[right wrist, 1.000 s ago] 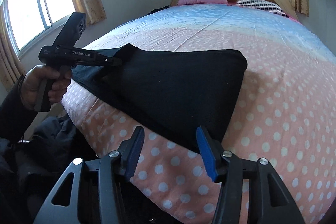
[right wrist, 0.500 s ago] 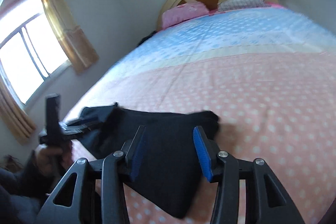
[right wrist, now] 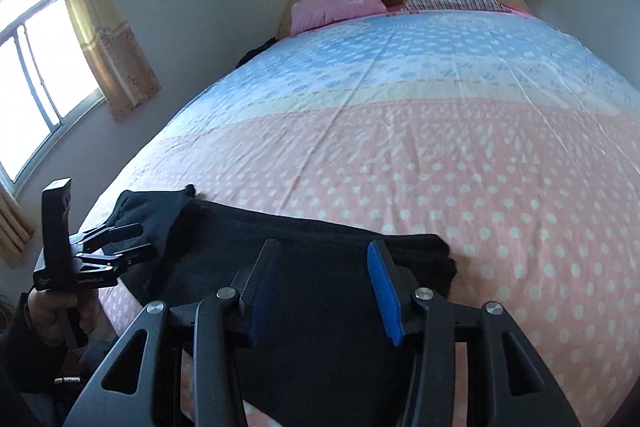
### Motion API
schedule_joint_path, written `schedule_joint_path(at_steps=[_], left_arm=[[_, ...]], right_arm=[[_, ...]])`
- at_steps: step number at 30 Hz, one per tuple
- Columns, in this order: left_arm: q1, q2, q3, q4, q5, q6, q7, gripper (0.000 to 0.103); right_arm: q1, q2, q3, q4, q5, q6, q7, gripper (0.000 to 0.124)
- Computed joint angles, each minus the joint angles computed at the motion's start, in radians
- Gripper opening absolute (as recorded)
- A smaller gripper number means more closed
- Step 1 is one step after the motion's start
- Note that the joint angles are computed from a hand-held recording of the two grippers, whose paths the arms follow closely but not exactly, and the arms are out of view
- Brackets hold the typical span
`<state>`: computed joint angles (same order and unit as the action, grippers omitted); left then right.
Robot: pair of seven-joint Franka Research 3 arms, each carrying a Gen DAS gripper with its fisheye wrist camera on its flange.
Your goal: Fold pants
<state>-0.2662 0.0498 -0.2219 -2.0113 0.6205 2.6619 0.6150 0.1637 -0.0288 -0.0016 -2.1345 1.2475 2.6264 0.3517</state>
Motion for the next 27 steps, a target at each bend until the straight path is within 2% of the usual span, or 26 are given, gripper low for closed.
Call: schedule_joint_path(at_steps=[5,8,9,12,15,17,22,24,25,27], left_arm=[[0.018,-0.052,0.005,-0.053,0.009,-0.033,-0.048,0.08],[0.027,-0.068,0.001,-0.07,0.017,-0.035,-0.068,0.08],[0.029,-0.073,0.0,-0.077,0.013,-0.028,-0.064,0.081],[0.039,-0.091,-0.001,-0.096,0.025,-0.02,-0.059,0.085],[0.052,-0.11,0.0,-0.121,0.025,-0.01,-0.07,0.087],[0.061,-0.123,0.002,-0.139,0.016,0.003,-0.079,0.087],[0.088,-0.161,0.001,-0.177,0.018,0.021,-0.115,0.087],[0.099,-0.176,-0.002,-0.184,0.034,0.01,-0.125,0.087],[0.104,-0.184,-0.001,-0.189,0.036,0.008,-0.126,0.087],[0.118,-0.206,0.0,-0.205,0.045,0.0,-0.136,0.087]], right_arm=[[0.057,-0.009,0.045,-0.015,-0.068,-0.038,-0.038,0.047],[0.081,0.001,0.056,-0.032,-0.134,-0.106,-0.03,0.047],[0.09,-0.001,0.061,-0.05,-0.151,-0.098,-0.042,0.047],[0.13,-0.048,0.082,-0.139,-0.135,0.025,-0.147,0.047],[0.161,-0.073,0.074,-0.164,-0.059,0.061,-0.25,0.047],[0.176,-0.07,0.078,-0.163,-0.062,0.099,-0.254,0.045],[0.201,-0.007,0.096,-0.113,-0.106,0.164,-0.214,0.03],[0.208,0.002,0.103,-0.112,-0.113,0.181,-0.223,0.016],[0.209,-0.001,0.105,-0.114,-0.113,0.179,-0.221,0.004],[0.213,-0.02,0.105,-0.128,-0.085,0.181,-0.253,0.003]])
